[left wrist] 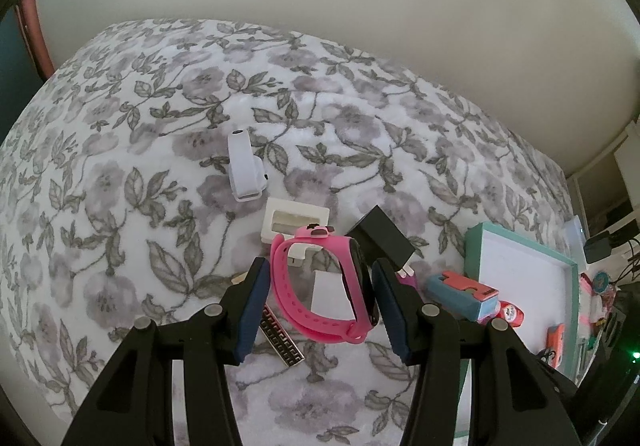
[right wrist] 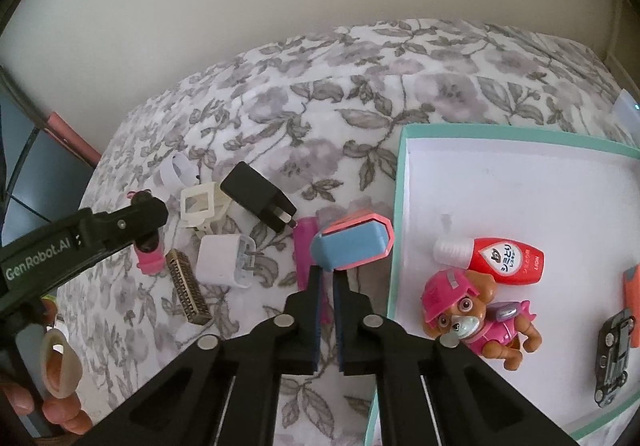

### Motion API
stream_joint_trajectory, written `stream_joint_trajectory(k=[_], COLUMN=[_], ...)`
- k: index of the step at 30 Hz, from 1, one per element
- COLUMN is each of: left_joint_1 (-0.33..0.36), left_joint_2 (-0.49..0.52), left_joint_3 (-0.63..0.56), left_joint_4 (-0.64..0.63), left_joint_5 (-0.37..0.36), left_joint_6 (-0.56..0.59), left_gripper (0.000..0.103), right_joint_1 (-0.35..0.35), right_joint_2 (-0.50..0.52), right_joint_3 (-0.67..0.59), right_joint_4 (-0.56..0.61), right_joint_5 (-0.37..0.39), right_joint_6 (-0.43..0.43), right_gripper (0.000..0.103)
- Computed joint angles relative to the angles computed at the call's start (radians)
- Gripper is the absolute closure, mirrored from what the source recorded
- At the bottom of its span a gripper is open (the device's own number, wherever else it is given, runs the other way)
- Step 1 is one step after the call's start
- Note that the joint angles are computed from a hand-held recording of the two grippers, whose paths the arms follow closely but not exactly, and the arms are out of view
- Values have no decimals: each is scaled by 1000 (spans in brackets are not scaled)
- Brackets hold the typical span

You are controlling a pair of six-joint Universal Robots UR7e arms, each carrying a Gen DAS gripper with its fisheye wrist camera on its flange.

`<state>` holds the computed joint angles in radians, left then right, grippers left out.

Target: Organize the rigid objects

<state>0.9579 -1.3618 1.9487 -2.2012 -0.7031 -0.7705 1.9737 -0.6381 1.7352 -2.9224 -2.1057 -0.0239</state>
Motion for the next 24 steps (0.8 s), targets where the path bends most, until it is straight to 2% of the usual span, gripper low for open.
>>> stream_joint_trajectory(k=[5,12,18,24], left_joint_1=[4,5,4,6], left_joint_2=[-2,-3,-2,4], left_joint_3=[1,2,1,-1], left_joint_4=[-7,-16,-17,-15], left_joint_5=[-8,-13,-15,-22], left_joint_6=[-3,-2,-7,-13], left_gripper=[49,49,49,49], right_joint_1=[-5,-5,0,-4], right_joint_2=[-8,-22,-24,-34], right_joint_3=[8,17,21,21], right_joint_4=[-21,-54,-78,-27], right_joint_5=[23,63,55,78], right_joint_6=[3,-3,-19,-17], right_gripper=[103,103,103,102])
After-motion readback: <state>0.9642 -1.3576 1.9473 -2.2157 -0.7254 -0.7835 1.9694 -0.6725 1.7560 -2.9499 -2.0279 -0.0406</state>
